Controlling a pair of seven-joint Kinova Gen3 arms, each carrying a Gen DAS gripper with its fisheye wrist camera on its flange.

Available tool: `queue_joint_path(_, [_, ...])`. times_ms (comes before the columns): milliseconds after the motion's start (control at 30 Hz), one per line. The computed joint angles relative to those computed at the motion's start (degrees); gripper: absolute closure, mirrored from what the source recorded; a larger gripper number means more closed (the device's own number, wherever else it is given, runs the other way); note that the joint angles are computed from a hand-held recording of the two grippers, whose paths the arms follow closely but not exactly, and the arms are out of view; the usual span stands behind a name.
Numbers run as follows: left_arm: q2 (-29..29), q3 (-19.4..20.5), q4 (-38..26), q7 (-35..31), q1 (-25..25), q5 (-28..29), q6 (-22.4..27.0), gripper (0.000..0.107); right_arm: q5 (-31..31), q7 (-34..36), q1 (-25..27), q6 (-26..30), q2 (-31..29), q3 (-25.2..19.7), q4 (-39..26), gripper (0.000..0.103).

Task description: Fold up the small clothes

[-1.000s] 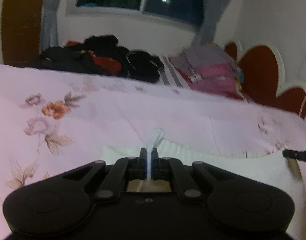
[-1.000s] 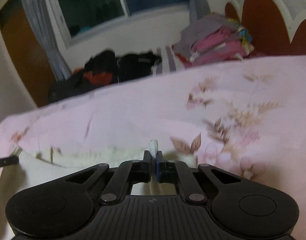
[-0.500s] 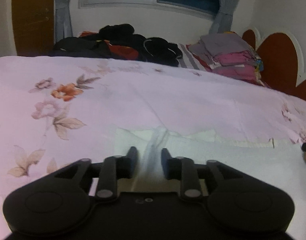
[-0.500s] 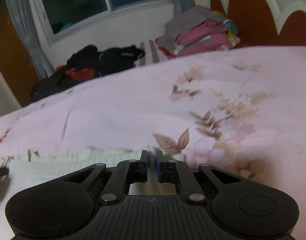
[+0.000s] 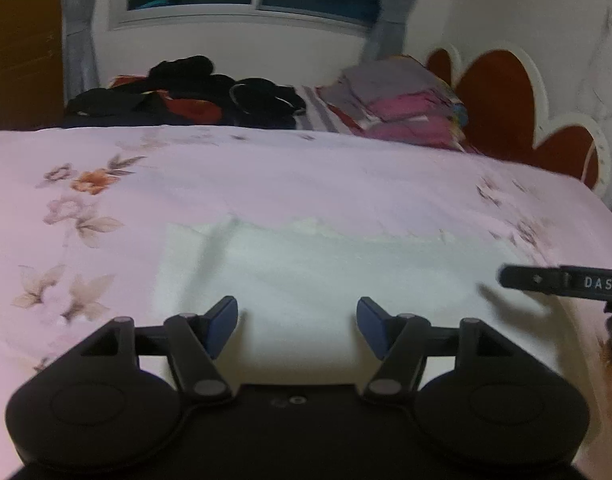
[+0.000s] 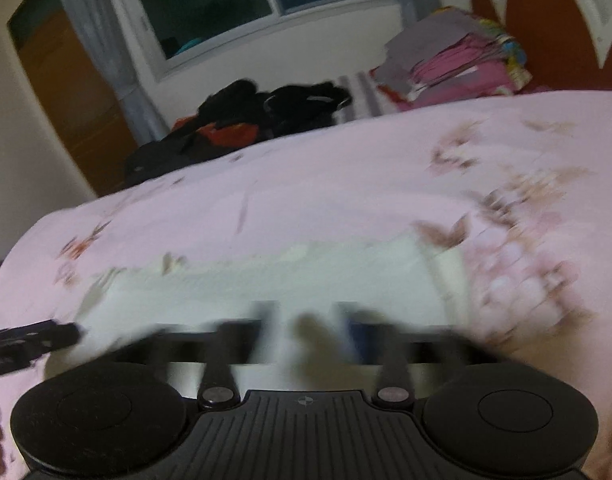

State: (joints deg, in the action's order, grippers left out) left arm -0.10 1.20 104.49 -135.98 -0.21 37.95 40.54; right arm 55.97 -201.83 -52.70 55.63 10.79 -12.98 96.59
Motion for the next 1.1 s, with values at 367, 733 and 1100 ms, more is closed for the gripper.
queue_joint_path(367, [0.9,0.1,2.5,1.7,-0.5,-4.1,-2.0,0.041,-5.8,9.2,-6.0,9.6,6.3,1.4,-7.9,0.058])
queue_joint_path(733, [-3.1,-1.7,2.1,4.5,-1.3,-6.5,4.3,0.042,-5.2,2.3,-10.4,17.1,4.8,-0.3,-8.6,0.058])
queue_joint_path(1100, [-3.6,-3.0,2.9,5.9,-1.7,-9.9,9.0,0.041,-12.8,4.8,-14.8,24.2,8.9,0.8,-14.5,0.058])
